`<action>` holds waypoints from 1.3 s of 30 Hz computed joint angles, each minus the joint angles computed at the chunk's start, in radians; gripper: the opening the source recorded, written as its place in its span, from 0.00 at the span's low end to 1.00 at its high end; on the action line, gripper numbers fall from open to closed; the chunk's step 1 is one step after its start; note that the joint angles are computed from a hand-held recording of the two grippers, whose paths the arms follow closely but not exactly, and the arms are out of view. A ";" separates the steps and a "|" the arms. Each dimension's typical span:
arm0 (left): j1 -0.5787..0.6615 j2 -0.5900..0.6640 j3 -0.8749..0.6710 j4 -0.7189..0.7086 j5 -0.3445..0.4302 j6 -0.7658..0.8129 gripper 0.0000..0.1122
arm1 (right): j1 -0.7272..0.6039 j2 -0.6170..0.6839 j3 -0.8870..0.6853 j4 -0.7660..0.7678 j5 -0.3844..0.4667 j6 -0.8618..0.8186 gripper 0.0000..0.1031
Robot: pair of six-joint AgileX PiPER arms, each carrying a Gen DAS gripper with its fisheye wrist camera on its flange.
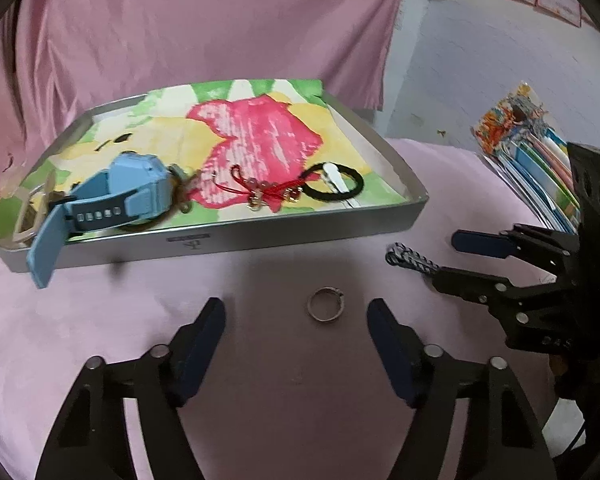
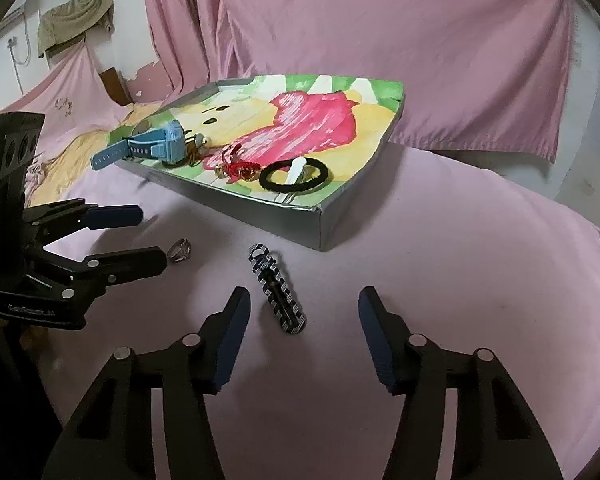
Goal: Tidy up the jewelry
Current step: 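Grasp the silver ring with the left tool while the right tool grasps the patterned hair clip, then carry the silver ring and patterned hair clip over the tray and lower them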
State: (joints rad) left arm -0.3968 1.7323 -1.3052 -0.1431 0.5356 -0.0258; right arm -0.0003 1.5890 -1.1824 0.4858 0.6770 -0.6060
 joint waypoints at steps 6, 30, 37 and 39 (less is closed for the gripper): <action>-0.003 0.029 -0.041 -0.035 0.029 0.065 0.50 | -0.002 0.022 -0.019 0.015 0.018 -0.031 0.34; 0.015 0.015 -0.053 -0.153 0.043 0.200 0.17 | -0.007 0.004 -0.001 0.158 0.030 -0.143 0.12; 0.042 -0.002 -0.088 -0.158 -0.028 0.145 0.17 | -0.028 -0.063 0.000 0.243 0.006 -0.198 0.12; 0.060 0.015 -0.130 -0.177 -0.033 0.131 0.17 | -0.028 -0.051 -0.035 0.239 -0.001 -0.190 0.12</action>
